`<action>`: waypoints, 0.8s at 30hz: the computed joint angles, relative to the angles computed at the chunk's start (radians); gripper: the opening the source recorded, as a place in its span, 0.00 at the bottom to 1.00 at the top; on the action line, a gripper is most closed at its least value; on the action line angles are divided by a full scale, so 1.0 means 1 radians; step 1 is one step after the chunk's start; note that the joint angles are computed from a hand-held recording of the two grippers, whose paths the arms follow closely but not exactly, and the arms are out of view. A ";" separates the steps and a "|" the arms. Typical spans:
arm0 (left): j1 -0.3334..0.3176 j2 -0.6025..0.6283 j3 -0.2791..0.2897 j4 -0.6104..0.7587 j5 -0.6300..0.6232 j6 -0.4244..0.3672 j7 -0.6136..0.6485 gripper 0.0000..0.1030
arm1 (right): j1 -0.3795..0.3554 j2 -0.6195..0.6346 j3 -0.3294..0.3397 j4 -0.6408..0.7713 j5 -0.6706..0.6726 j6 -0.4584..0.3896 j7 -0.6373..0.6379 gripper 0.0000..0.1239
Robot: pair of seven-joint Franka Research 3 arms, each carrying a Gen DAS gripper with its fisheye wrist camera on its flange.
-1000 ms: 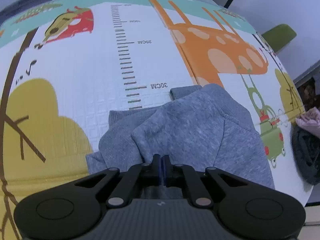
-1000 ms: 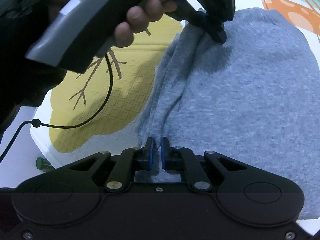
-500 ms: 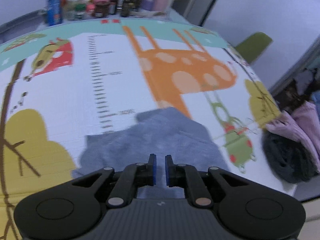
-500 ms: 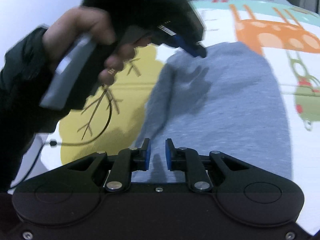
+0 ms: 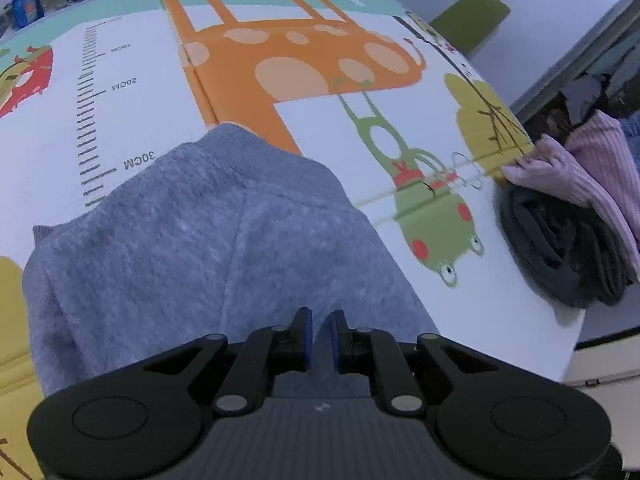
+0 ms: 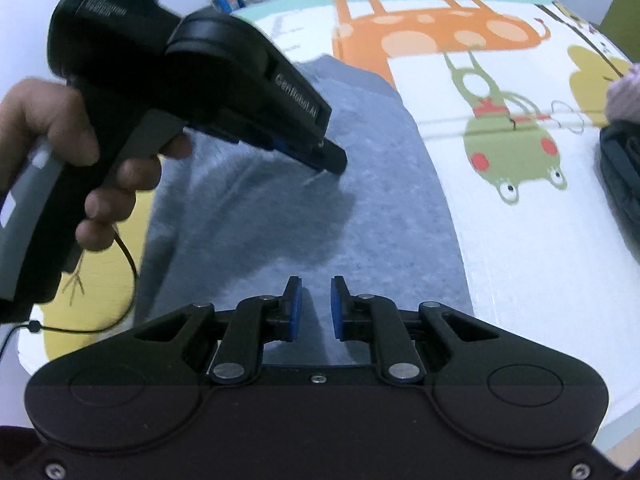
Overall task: Fold clothes
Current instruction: 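Open both grippers and release the sweatshirt end, then move both open grippers back to the folded strip's end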
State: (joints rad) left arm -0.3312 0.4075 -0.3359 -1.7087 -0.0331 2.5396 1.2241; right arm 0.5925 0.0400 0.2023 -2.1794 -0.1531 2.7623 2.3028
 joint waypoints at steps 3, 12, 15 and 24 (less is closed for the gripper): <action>-0.035 0.027 0.040 0.040 0.072 0.005 -0.066 0.10 | 0.002 0.003 -0.002 -0.014 -0.017 0.002 0.019 0.11; -0.071 0.122 0.109 0.190 0.205 -0.016 -0.228 0.06 | 0.005 -0.030 0.011 -0.068 -0.048 0.019 0.014 0.12; -0.069 0.130 0.113 0.226 0.237 -0.053 -0.254 0.08 | 0.002 -0.046 0.018 -0.085 0.027 0.020 -0.062 0.12; -0.048 -0.069 0.100 0.000 0.284 0.035 -0.318 0.38 | -0.040 -0.125 0.036 -0.140 0.106 0.067 -0.119 0.28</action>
State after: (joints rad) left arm -0.3790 0.3383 -0.2359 -1.7087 0.2509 2.5742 0.9062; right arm 0.5526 -0.0854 0.2387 -2.3191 -0.0470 2.8297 2.1837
